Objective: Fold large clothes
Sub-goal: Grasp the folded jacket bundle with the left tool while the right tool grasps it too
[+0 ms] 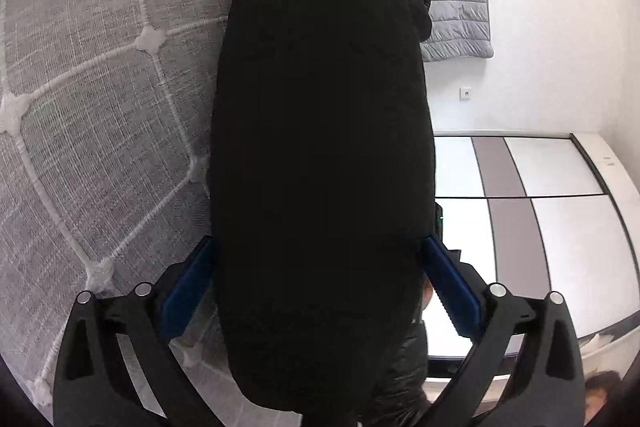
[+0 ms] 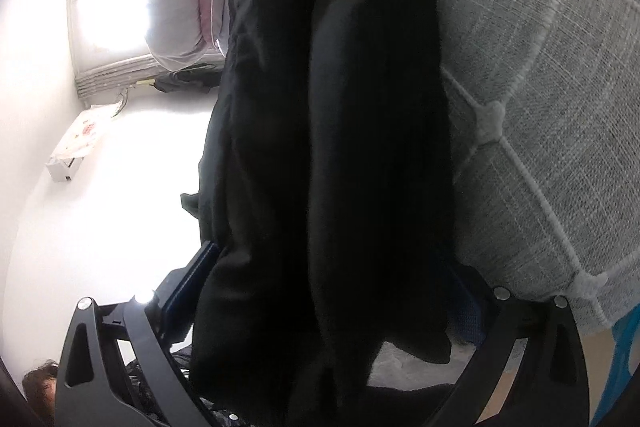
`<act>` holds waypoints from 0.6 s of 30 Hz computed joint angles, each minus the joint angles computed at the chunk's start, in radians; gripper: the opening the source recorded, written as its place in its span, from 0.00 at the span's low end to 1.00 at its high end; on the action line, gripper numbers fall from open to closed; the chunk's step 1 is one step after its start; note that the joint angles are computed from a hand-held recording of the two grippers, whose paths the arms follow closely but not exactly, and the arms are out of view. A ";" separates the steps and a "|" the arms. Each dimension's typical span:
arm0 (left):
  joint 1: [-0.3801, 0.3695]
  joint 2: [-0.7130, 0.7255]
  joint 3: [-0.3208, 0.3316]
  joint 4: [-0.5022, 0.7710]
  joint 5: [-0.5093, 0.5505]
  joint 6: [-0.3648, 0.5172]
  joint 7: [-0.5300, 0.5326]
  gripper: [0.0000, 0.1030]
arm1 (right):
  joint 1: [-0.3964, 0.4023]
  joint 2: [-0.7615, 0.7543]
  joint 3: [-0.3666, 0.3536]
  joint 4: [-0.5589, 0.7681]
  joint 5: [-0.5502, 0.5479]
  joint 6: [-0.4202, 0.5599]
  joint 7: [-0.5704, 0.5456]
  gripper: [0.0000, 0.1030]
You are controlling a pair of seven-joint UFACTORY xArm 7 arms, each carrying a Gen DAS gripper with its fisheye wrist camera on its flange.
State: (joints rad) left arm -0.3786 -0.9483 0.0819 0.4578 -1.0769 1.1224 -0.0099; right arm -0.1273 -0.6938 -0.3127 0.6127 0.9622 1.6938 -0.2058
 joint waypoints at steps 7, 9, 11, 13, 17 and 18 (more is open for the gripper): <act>0.004 0.015 -0.079 0.070 0.152 -0.026 -0.086 0.63 | -0.027 -0.129 0.079 -0.040 -0.065 -0.113 0.037 0.88; -0.003 -0.001 -0.082 0.072 0.174 -0.035 -0.104 0.60 | -0.041 -0.215 0.116 -0.071 -0.103 -0.166 0.094 0.67; -0.012 -0.010 -0.088 0.079 0.192 -0.046 -0.124 0.58 | -0.038 -0.270 0.118 -0.093 -0.101 -0.195 0.138 0.54; -0.022 -0.020 -0.073 0.089 0.213 -0.039 -0.132 0.56 | -0.028 -0.315 0.129 -0.095 -0.106 -0.220 0.181 0.49; -0.022 -0.003 -0.042 0.160 0.256 -0.012 -0.147 0.53 | 0.037 -0.355 0.139 -0.085 -0.066 -0.268 0.232 0.45; -0.019 0.004 -0.037 0.182 0.266 -0.007 -0.149 0.52 | 0.058 -0.359 0.144 -0.078 -0.050 -0.283 0.242 0.45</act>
